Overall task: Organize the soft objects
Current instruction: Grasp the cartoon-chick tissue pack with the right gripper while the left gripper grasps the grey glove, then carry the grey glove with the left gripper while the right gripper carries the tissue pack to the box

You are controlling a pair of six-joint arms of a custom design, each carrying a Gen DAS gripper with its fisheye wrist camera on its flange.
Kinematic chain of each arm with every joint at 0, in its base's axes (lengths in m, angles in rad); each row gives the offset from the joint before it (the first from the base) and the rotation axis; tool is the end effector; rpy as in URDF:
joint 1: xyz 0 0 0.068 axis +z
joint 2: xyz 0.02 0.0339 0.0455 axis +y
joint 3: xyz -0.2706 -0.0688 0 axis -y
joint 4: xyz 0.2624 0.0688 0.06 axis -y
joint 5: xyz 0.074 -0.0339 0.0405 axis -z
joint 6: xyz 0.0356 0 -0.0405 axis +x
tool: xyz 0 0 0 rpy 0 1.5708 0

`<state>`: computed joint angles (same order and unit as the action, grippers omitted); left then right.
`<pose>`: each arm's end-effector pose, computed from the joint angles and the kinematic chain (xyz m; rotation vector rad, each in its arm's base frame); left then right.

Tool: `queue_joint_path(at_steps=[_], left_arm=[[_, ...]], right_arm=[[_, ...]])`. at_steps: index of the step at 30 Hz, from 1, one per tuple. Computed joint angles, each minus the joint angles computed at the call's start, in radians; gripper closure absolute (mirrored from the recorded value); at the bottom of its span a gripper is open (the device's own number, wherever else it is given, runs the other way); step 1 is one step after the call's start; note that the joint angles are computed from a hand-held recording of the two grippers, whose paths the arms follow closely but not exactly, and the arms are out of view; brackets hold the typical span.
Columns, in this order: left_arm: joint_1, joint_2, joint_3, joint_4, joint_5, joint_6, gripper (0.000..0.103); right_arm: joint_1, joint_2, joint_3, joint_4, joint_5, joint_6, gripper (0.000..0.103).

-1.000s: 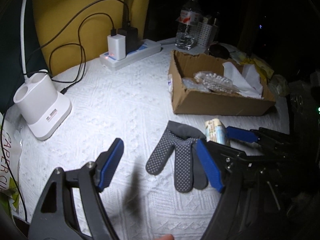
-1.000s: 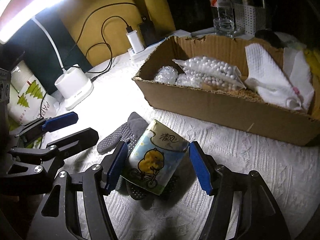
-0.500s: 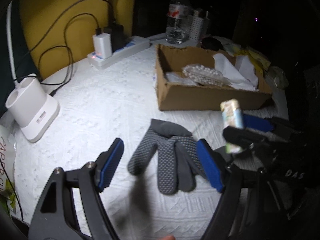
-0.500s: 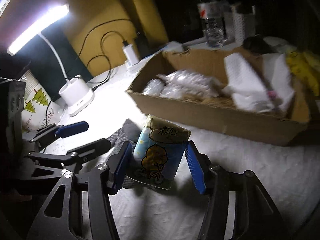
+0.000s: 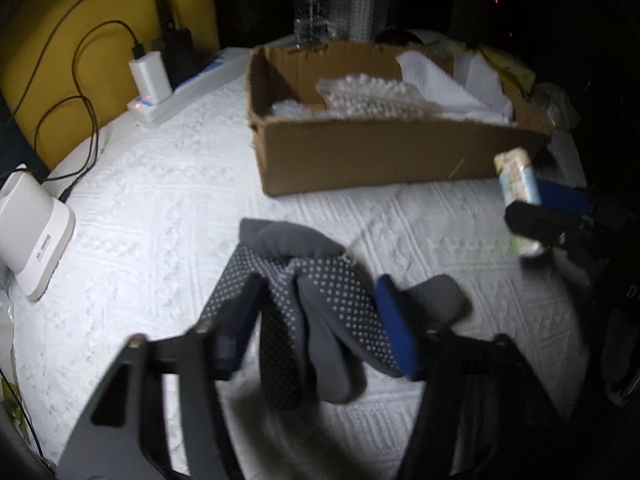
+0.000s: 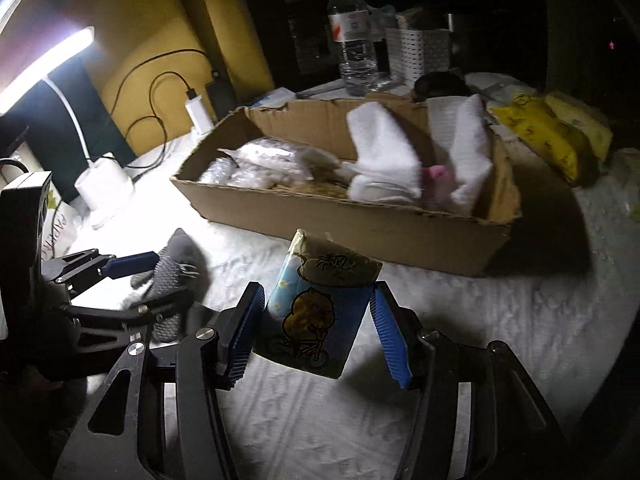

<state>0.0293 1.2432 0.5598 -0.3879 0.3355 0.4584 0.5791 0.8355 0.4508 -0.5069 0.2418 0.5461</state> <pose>0.2261 -0.0051 0.1561 0.6550 2.4849 -0.2638 0.1490 0.0872 0.1869 0.0643 2.4372 0.2087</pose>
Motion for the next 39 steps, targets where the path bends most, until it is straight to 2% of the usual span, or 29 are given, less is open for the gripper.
queue_joint_path(at_steps=[2,4,6,20,23,39], left_arm=[[-0.006,-0.005,-0.009,0.008,0.001,0.008,0.059],[-0.011,-0.010,-0.007,-0.005,0.012,0.012,0.072],[-0.018,-0.025,-0.012,-0.008,0.013,0.012,0.076],[-0.011,-0.125,0.000,-0.090,0.076,0.006,0.076],[-0.013,-0.138,0.004,-0.104,0.087,0.004,0.076],[-0.022,-0.221,0.083,-0.191,0.151,-0.033,0.076]], right_arm=[[0.000,-0.012,0.000,-0.019,0.014,-0.003,0.045],[0.002,-0.017,-0.002,-0.030,0.033,-0.009,0.045],[-0.005,-0.016,-0.006,-0.034,0.037,-0.014,0.045],[-0.009,0.073,-0.041,0.049,0.004,-0.025,0.045],[0.002,0.067,-0.041,0.047,0.011,-0.021,0.048],[0.001,-0.140,0.047,-0.138,0.042,-0.057,0.049]])
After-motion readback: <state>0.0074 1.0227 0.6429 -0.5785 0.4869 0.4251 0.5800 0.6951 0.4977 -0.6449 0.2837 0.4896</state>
